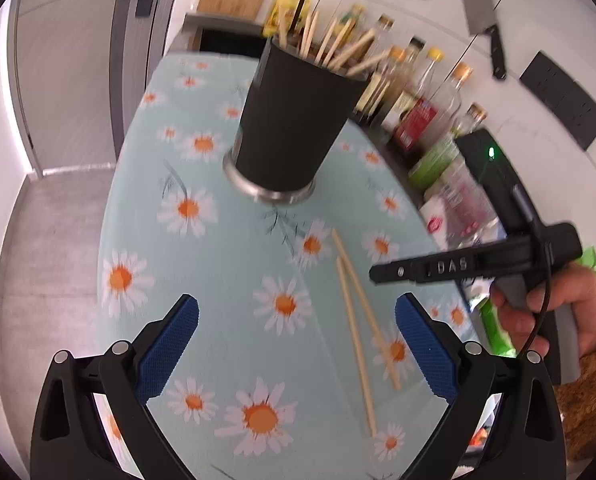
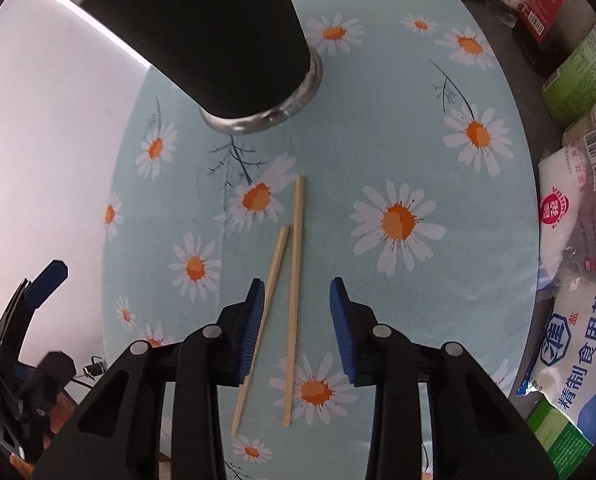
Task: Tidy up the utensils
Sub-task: 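Close the right tool on one of the two loose chopsticks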
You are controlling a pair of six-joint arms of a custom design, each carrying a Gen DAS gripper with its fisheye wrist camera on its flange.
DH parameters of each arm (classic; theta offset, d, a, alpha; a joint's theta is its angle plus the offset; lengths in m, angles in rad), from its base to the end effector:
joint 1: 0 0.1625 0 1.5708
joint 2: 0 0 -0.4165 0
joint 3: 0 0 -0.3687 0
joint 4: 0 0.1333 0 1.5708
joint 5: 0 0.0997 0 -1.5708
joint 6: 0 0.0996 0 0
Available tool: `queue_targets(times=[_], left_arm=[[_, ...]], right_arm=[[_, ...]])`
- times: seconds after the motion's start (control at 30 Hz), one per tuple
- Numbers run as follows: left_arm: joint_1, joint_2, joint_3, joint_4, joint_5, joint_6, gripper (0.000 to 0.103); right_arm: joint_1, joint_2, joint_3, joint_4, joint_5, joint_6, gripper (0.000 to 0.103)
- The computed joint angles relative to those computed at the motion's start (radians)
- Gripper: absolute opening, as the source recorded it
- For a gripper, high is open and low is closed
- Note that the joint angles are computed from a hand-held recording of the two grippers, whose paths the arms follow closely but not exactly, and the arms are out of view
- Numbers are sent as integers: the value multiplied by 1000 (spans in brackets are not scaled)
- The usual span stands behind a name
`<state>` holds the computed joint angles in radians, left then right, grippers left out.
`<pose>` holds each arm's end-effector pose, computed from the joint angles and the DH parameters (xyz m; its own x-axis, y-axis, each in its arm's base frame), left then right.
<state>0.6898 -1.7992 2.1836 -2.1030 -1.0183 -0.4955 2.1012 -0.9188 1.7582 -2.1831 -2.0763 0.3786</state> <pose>-0.1585 -0.3713 0.3607 -0.8918 0.2351 -0.3866 0.3853 0.8426 -0.3764 0.3650 -0.4543 0.1118 -0.8322 -0.1880 0.5216 -0.1994 0.9793 0.0348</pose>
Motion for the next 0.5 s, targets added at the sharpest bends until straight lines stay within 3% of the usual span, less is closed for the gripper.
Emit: queue_targets(times=[0.17,0.5], left_arm=[[30,19,-11,72,-48,-26,95],[68,34,-20,137,-68,-47,95]], right_arm=[[-15,40,-28,40,-1,22,29],[-5,91,-85,120,-54,40,23]])
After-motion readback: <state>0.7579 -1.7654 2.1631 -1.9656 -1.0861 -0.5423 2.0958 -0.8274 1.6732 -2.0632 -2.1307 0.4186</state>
